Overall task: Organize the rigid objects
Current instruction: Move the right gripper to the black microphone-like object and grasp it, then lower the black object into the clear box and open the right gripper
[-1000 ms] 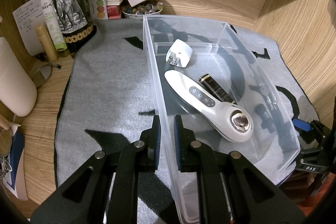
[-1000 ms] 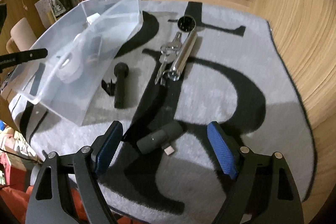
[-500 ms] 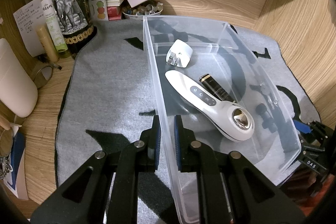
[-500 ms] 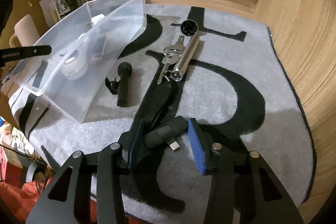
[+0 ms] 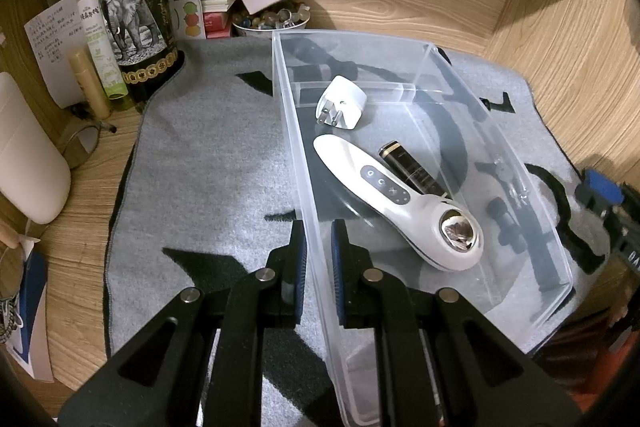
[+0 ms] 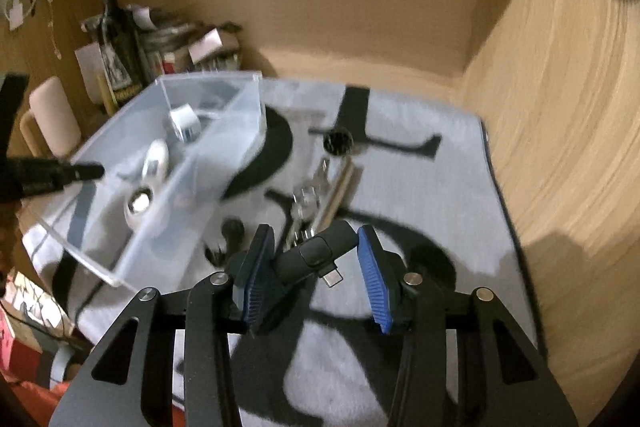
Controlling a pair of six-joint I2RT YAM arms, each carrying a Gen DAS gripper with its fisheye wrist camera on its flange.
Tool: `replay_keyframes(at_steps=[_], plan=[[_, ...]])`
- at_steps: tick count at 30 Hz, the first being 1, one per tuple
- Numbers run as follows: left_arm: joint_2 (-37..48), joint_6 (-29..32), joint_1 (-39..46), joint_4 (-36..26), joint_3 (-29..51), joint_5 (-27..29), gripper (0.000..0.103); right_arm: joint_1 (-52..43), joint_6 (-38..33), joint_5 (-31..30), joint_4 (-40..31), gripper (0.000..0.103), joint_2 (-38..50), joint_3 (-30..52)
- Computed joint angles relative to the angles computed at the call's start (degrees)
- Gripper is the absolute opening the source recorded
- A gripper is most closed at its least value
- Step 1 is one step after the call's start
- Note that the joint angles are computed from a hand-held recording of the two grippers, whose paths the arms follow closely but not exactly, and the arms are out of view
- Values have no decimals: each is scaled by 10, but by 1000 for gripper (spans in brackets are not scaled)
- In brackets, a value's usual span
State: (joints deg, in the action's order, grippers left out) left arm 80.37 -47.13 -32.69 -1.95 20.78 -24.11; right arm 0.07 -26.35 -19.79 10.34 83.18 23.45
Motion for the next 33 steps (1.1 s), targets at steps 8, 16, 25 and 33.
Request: replay_keyframes(at_steps=[8,16,25,33], plan=[[1,-1,0,1,1,0,11,62,42,-17,12,40,-31,20],[3,-2,-1,0,2,0,11,158,67,0,35,40,-5,48],[10,-6,-7,2,8,-2,12,241,75,47,36,40,89,112],[5,0,-5,11,1,0,12,280,70,92,10,40,173,172]])
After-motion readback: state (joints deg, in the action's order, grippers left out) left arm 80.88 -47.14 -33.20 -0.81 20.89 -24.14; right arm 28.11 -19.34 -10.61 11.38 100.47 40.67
